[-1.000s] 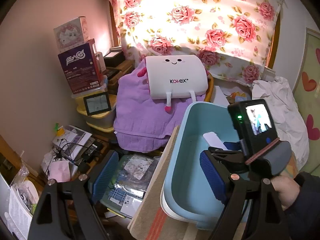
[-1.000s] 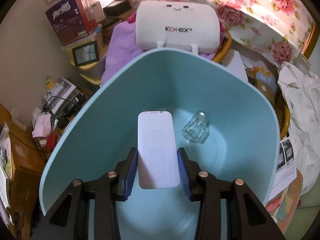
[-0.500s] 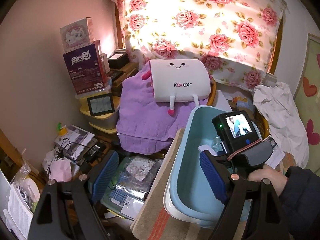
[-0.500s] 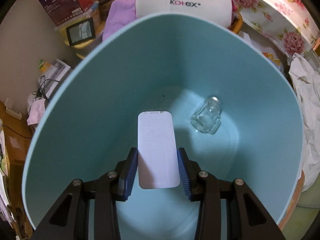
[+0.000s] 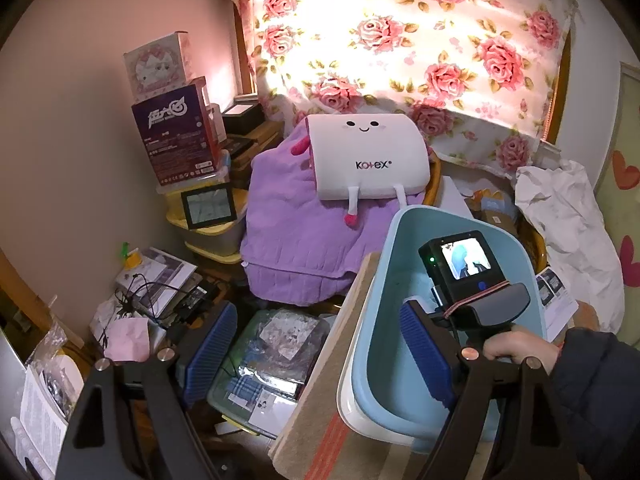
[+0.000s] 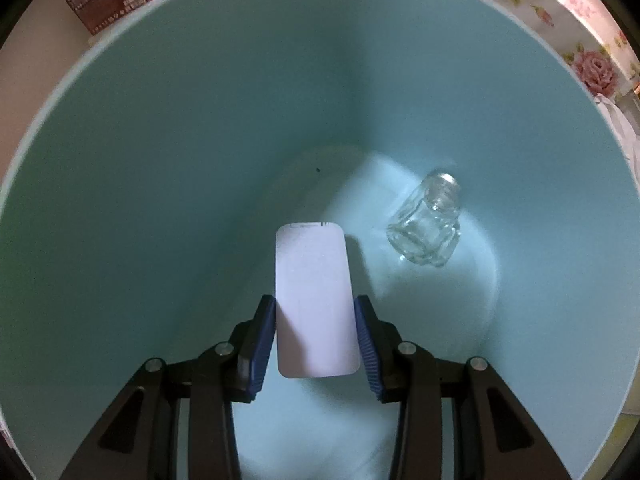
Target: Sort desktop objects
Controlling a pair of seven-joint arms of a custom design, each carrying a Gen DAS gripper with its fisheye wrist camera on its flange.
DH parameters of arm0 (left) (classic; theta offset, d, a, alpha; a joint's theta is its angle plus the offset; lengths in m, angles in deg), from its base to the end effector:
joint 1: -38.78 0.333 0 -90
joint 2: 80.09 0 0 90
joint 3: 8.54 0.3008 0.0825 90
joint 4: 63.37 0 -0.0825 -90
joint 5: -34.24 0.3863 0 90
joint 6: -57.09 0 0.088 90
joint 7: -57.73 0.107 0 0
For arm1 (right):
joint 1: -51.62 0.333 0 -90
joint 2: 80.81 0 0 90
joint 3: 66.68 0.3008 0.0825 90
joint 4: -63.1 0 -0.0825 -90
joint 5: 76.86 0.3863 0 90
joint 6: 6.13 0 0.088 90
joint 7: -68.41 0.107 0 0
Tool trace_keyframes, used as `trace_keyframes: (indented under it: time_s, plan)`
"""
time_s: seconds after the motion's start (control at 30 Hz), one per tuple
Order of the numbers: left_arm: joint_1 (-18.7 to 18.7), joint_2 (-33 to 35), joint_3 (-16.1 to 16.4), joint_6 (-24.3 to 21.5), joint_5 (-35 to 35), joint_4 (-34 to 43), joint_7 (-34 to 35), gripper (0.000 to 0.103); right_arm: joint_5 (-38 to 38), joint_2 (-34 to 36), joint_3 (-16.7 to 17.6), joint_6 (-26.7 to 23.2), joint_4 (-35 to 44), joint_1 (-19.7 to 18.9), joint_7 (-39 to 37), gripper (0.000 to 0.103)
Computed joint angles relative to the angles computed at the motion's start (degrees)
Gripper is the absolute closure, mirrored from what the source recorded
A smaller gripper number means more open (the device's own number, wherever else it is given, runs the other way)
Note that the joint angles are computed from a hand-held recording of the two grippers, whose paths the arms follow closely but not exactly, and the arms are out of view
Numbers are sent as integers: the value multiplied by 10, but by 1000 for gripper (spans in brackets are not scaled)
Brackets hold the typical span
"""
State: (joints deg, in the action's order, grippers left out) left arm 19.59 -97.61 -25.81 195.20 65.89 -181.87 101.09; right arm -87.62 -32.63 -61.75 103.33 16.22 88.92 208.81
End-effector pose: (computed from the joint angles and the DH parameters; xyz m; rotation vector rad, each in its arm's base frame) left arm 0.4108 -0.3223 0.6132 -1.5986 1.8342 -0.7310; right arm 0.6078 0.4941 0.4401 -1.8913 2.1750 -0.1713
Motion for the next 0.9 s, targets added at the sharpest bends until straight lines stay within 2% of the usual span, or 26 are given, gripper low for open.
trace_keyframes:
  time_s: [0.17,0.6,0.77,0.9]
  plan:
    - [1,-5,1,-3,-1,-5,-2,17,8,35,-2,-23,49,2,-10,60]
    - [2,-6,1,-10,-5,-7,-2,17,16,44,-8,-36,60,7,-11,59]
    - [3,-5,1,-10,-3,-4,-3,17,18,73,-11,-73,115,14,-23,59]
    - [2,-4,1,-11,-3,-2,-3,17,27,108,-25,-106,178,24,-34,54]
